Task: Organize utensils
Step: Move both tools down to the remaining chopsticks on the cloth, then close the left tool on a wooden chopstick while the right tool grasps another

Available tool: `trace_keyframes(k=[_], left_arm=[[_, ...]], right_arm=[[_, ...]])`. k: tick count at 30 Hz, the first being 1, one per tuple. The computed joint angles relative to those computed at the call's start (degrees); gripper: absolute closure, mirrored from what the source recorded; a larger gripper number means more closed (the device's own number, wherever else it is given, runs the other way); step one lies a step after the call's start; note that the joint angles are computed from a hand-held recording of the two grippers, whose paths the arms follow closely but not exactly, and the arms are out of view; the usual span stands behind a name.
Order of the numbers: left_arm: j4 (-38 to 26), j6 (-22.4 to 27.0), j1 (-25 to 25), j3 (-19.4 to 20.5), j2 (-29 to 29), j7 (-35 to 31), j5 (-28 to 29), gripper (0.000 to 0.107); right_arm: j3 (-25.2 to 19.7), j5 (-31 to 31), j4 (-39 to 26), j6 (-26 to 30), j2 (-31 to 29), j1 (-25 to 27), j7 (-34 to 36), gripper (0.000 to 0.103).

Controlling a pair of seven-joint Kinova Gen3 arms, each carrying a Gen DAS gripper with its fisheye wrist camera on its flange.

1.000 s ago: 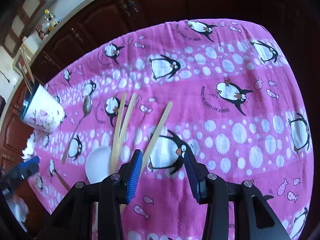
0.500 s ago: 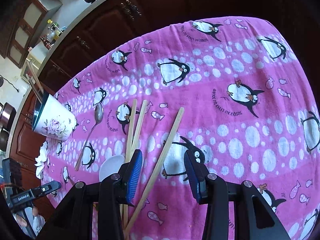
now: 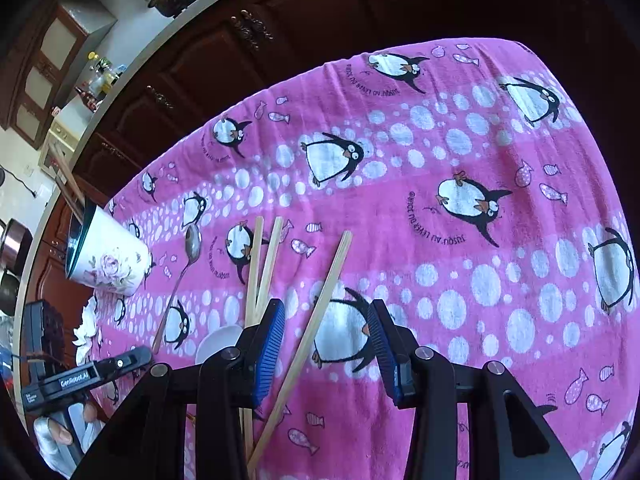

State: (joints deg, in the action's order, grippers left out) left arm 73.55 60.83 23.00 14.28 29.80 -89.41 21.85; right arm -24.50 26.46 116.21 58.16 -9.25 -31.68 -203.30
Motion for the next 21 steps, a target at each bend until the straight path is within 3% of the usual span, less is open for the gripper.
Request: trace_keyframes(k=[7,21], left_arm=[[0.69,1.08,-1.71,-0.76,-1.53,0.39,0.78,0.067],[-0.44,1.25,2.35,-1.1,0.02,7.17,-2.83,0.067]], right_arm=[[0.83,0.08,-0.71,0.24,-0.07,0.42,2.48,0.061],[2.13,-1.23,0.39,-2.05,0.11,1.92,4.62,0.061]])
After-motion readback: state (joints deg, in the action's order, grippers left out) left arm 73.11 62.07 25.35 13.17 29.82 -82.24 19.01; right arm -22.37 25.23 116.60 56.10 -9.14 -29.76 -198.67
